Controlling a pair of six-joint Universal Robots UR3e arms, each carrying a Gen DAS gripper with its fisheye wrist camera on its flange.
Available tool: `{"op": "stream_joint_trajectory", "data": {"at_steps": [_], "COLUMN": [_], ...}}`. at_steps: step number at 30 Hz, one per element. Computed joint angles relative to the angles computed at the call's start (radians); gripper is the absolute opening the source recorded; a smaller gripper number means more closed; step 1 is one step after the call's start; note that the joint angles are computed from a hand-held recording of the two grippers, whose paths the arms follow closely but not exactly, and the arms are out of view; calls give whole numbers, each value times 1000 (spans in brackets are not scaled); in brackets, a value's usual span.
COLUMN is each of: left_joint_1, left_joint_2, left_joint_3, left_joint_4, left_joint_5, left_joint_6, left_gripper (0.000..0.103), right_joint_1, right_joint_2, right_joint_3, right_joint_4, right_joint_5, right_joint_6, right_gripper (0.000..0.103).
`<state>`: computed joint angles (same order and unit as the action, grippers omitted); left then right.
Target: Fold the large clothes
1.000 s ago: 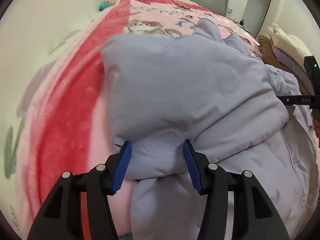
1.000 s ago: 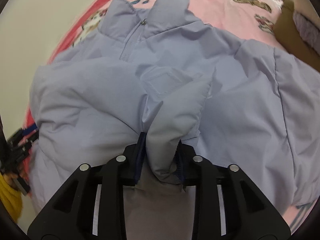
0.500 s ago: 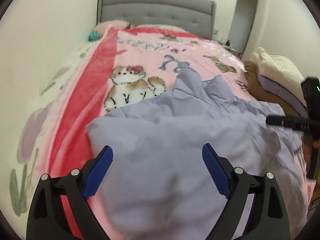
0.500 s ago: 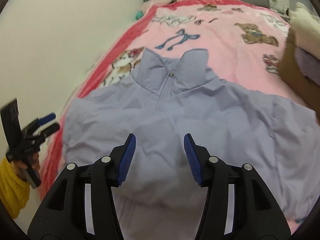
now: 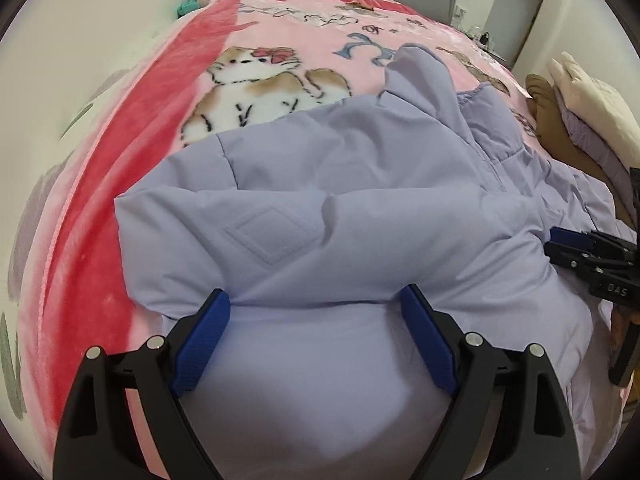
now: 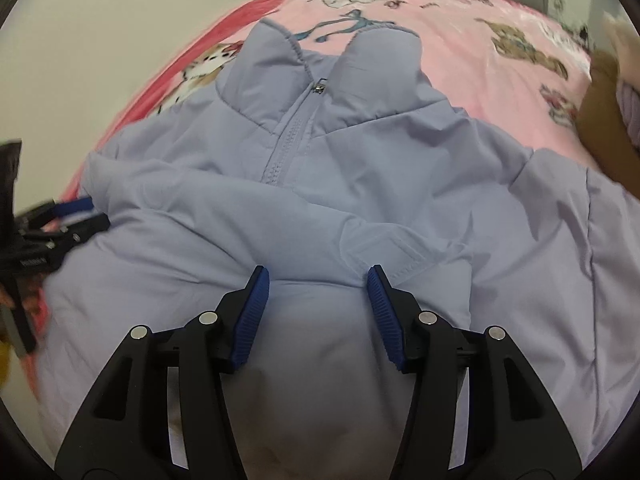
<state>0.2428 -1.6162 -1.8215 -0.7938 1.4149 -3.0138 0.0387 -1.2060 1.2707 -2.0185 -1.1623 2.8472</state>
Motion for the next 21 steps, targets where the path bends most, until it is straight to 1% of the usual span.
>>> {"op": "stream_joint_trajectory", "data": {"at_steps": [2, 3, 4, 6, 7, 8, 10, 13, 16, 17, 19, 21], "left_joint_1": [-27, -48, -63, -107, -138, -176, -295, -443, -563, -597, -656, -709], "left_joint_2": [6, 27, 55, 114, 130, 137, 120, 28, -114, -166, -247, -328], "left_joint_3": [21, 16, -1, -46, -61, -68, -59, 18, 136, 183, 258, 340], "left_joint_4": [-7, 6, 24, 90, 122, 151, 211, 231, 237, 232, 227, 198], "left_joint_5": [44, 73, 85, 98, 119, 142, 208, 232, 223, 216, 234, 268], "left_joint_6": [-34, -51, -59, -74, -89, -106, -163, -239, -279, -284, -293, -283], "left_gripper": [86, 86, 87, 90, 91, 91, 94, 94, 94, 94, 94, 94], "right_joint_1": [-11, -23, -40, -104, -146, -202, -300, -531, -774, -846, -984, -1072], "right_joint_2": [-19, -41, -71, -185, -241, -298, -391, -567, -666, -675, -682, -641], "right_joint_3": [-1, 11, 43, 182, 240, 292, 365, 498, 559, 569, 598, 602], "right_joint_4": [11, 10, -21, -139, -173, -179, -155, -70, 30, 32, 11, -51], "right_joint_5": [17, 36, 62, 115, 140, 166, 180, 173, 132, 98, 87, 58], "right_joint_6": [11, 13, 12, 14, 24, 40, 69, 71, 1, -8, -15, 31], "right_gripper": [52, 57, 61, 64, 67, 67, 67, 67, 68, 68, 69, 69]}}
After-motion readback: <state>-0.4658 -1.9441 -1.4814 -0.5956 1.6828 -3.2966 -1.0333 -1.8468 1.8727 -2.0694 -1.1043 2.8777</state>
